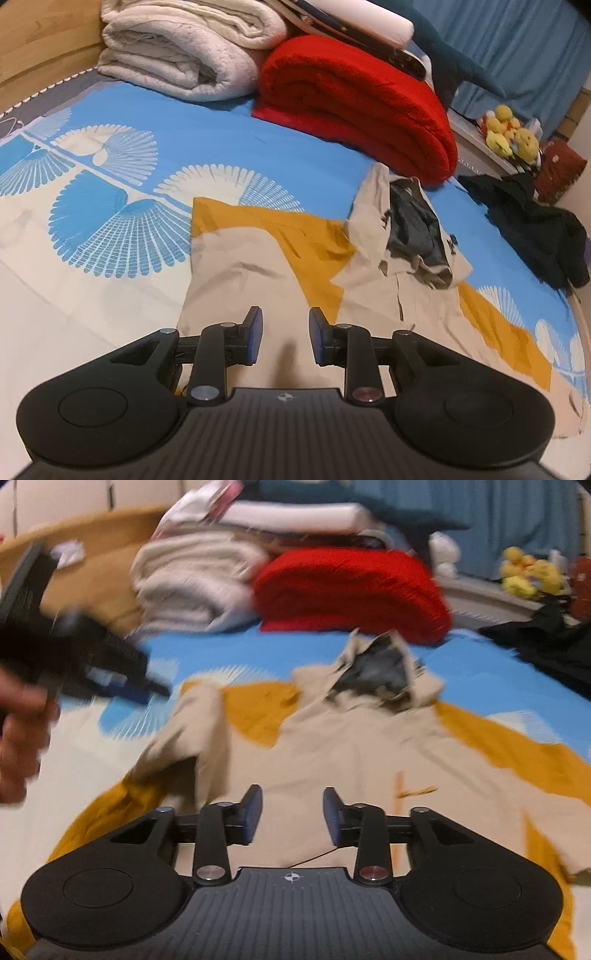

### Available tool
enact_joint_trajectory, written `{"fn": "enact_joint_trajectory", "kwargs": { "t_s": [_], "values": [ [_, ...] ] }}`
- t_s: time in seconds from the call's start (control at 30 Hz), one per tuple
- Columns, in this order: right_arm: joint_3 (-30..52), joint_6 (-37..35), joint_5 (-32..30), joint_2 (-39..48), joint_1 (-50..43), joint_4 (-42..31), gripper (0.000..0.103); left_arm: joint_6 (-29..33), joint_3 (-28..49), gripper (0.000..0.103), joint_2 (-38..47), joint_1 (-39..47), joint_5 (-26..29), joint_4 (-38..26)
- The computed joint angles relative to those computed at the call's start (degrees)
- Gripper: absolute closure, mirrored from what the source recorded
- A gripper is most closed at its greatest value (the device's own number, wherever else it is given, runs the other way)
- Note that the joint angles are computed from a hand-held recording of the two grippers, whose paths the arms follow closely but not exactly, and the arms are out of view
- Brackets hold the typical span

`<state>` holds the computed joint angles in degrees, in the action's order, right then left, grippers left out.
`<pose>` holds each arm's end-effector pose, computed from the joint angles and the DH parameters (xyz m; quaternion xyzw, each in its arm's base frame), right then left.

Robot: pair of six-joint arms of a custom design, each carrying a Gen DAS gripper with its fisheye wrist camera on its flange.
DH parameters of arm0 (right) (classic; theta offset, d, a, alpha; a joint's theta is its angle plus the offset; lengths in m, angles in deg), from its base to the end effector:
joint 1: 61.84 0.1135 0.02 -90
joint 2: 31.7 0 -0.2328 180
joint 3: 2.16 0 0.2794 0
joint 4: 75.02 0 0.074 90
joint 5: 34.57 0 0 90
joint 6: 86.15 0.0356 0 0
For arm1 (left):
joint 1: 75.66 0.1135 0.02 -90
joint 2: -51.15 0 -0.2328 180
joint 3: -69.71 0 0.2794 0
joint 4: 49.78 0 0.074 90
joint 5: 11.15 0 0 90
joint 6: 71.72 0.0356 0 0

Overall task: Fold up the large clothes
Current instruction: 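Fold the held sleeve across the jacket body with the left gripper, release, then close the right gripper on the other beige sleeve, then fold the held sleeve across the jacket body with the right gripper, release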

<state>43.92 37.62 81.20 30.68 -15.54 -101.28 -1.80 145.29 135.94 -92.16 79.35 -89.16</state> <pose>0.1897 0.1761 0.1696 -0.0082 0.8969 0.0959 0.4316 0.3328 -0.0989 0.2184 -0.0277 0.9350 -0.1148 0.3344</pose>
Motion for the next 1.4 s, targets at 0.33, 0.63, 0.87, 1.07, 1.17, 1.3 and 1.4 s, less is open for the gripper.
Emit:
{"fn": "enact_joint_trajectory", "kwargs": {
  "t_s": [0.33, 0.63, 0.87, 1.07, 1.17, 1.3, 1.4],
  "values": [
    [11.2, -8.3, -2.9, 22.7, 2.7, 1.5, 0.058, 0.2, 3.4, 0.072, 3.7, 3.0, 1.3, -0.1],
    [15.3, -15.6, -0.2, 30.5, 4.5, -1.3, 0.071, 0.1, 4.2, 0.072, 4.6, 4.5, 1.6, -0.3],
    [8.5, -9.8, -1.9, 19.6, 0.3, 4.7, 0.102, 0.1, 4.0, 0.072, 4.3, 4.6, 0.5, -0.1],
    [-3.8, 4.1, 3.8, -0.1, -7.9, 11.0, 0.103, -0.2, 4.1, 0.072, 4.7, 4.2, 0.0, 0.0],
    [-7.5, 12.0, 9.6, -6.4, -12.6, 8.7, 0.103, -0.5, 4.3, 0.072, 5.2, 3.9, -0.1, 0.0],
    [-6.9, 29.6, 14.3, -7.6, -20.3, -5.3, 0.098, -0.2, 4.5, 0.072, 5.9, 3.6, 0.1, 0.1],
    [-9.7, 35.3, 7.2, -9.2, -26.3, -5.9, 0.084, 0.3, 4.5, 0.071, 6.3, 3.9, 0.4, 0.3]
  ]
}}
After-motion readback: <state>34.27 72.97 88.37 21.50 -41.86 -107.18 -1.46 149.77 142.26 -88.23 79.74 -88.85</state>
